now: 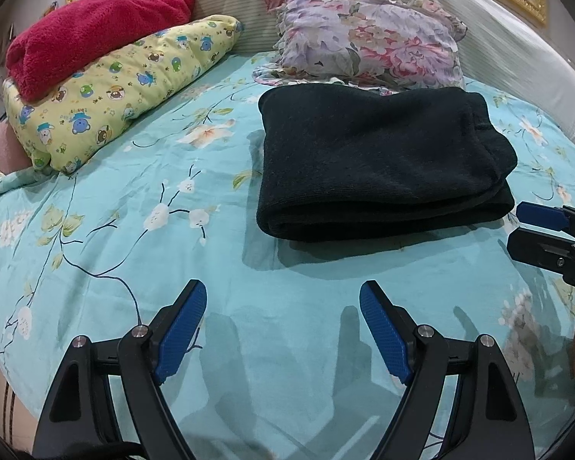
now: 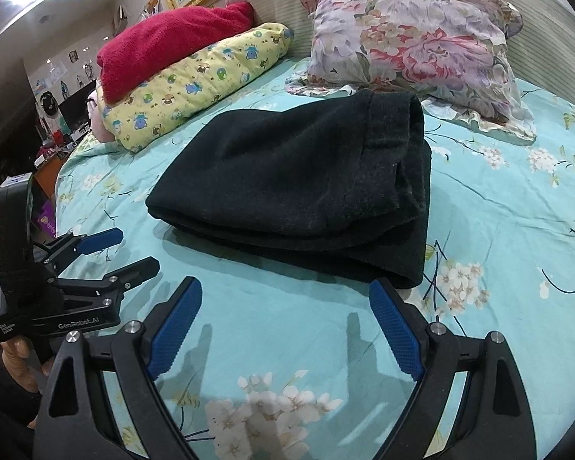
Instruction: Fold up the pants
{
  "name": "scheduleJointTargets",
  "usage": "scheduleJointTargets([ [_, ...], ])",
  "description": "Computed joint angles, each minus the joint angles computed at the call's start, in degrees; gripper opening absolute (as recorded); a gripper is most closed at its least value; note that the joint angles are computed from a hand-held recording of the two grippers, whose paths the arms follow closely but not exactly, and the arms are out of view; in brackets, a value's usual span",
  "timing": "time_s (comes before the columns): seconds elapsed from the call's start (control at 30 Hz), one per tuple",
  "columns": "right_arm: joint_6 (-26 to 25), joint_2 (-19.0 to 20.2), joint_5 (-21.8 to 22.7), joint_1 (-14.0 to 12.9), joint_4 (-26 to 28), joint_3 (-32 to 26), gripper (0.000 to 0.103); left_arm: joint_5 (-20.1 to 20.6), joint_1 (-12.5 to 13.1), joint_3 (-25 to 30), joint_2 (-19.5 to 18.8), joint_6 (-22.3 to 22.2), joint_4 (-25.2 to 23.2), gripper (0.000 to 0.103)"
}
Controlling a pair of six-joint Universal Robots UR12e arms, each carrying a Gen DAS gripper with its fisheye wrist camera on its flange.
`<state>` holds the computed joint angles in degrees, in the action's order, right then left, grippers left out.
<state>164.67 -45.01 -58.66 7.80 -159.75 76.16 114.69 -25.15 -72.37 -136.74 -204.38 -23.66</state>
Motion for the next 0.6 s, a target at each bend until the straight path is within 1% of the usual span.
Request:
scheduleJointTargets([
  [0.6, -0.43, 0.38, -0.14, 0.24, 0.32, -0.60, 0.089, 0.69, -0.16, 0.35, -0.31, 0.87, 0.71, 0.083],
])
